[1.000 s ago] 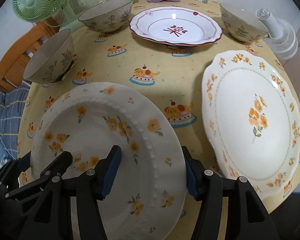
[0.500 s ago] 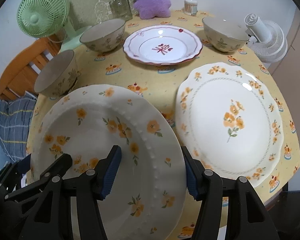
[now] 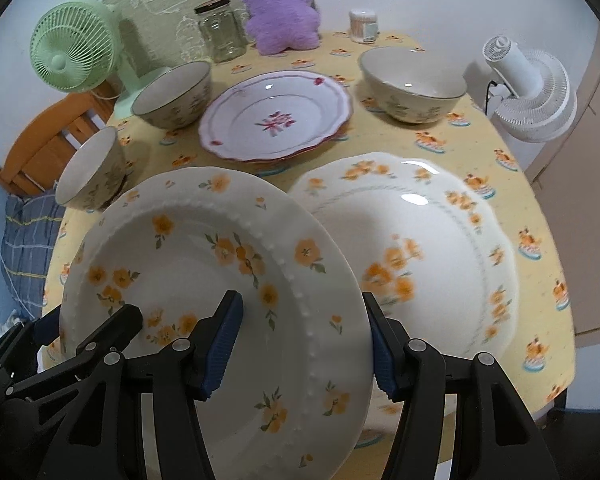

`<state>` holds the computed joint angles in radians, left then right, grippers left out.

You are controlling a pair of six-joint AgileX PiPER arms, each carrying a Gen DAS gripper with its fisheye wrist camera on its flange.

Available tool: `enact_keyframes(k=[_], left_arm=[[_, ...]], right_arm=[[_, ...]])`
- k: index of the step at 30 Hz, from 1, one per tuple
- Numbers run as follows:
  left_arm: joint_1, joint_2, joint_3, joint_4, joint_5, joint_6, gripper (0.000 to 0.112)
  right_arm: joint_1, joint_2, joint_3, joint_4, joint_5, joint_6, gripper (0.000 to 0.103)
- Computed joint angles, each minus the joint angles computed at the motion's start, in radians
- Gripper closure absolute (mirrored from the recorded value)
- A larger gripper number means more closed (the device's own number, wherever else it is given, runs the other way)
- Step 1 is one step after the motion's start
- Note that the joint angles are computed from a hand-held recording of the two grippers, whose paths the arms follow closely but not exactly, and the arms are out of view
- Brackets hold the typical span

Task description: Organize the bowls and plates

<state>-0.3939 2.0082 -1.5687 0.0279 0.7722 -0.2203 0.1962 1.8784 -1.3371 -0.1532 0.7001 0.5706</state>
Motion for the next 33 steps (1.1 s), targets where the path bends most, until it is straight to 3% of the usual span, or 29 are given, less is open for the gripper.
enact_keyframes(k=[19, 33], left_arm=[[-0.214, 0.25, -0.367, 0.05, 0.156, -0.235, 0.04], [-0.275, 0.408, -0.591, 0.054, 0.269, -0.299, 0.04]], right_arm=[[-0.31, -0.01, 0.054, 0.15, -0.028, -0.395, 0.041], [-0.437, 0.052, 0.018, 0.227, -0.015, -0.571, 0.041]])
